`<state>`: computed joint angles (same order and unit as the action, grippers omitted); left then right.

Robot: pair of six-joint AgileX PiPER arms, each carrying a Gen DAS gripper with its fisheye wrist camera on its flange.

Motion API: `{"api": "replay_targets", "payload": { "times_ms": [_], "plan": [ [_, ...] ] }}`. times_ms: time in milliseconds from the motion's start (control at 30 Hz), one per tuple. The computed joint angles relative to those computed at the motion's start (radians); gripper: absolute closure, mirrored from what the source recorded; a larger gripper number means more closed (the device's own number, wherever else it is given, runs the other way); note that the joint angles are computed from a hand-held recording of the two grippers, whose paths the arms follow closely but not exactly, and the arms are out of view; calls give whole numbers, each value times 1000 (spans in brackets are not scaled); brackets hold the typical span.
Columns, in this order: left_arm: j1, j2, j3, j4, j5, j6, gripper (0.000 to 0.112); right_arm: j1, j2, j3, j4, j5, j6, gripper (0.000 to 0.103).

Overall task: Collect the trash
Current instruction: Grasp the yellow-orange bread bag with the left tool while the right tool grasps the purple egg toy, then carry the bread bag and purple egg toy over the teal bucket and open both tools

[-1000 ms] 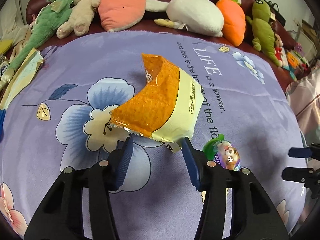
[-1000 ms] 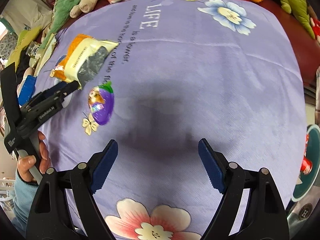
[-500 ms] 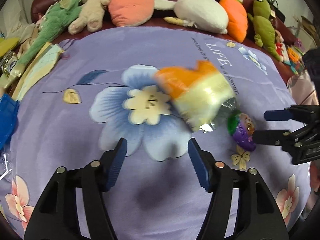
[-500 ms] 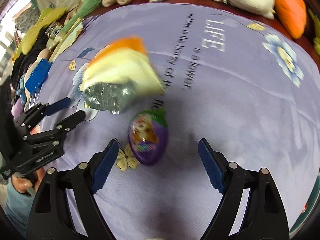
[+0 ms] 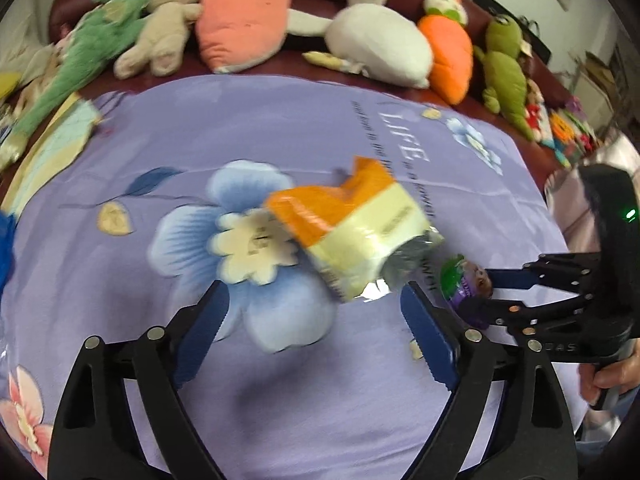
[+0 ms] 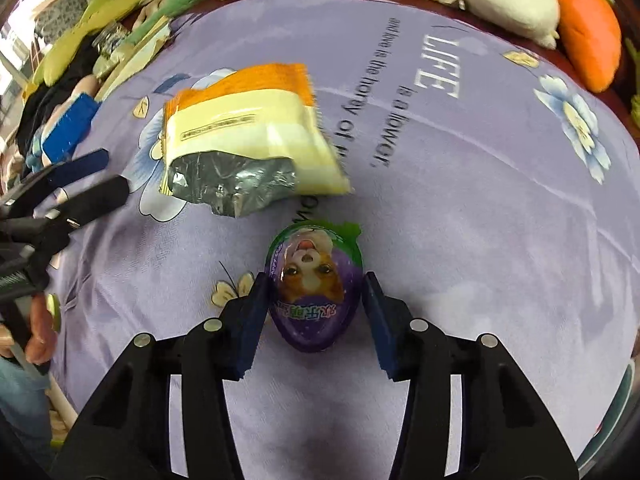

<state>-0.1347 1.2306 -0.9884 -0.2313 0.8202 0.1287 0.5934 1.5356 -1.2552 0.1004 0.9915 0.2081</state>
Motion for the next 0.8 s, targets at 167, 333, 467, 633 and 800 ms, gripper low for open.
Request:
{"api": "replay_targets", "payload": {
  "times_ms": [167,333,467,633,800],
  "plan": [
    [-136,130,-35,246,-59,-298,22,-62,-79,49,10,23,-10,58],
    [-121,178,-43,313,-94,-444,94,-118,-132,93,21,29,-34,58],
    [-141,163,-49,384,-84,-541,108,-167,-177,131,42,27,-65,58],
    [-201,98,-48,410,-54,-577,108,-249,-243,171,81,43,-118,58],
    [-343,76,-86,461,-7,-668,108,-374,-336,212,129,87,-195,58]
  ]
}}
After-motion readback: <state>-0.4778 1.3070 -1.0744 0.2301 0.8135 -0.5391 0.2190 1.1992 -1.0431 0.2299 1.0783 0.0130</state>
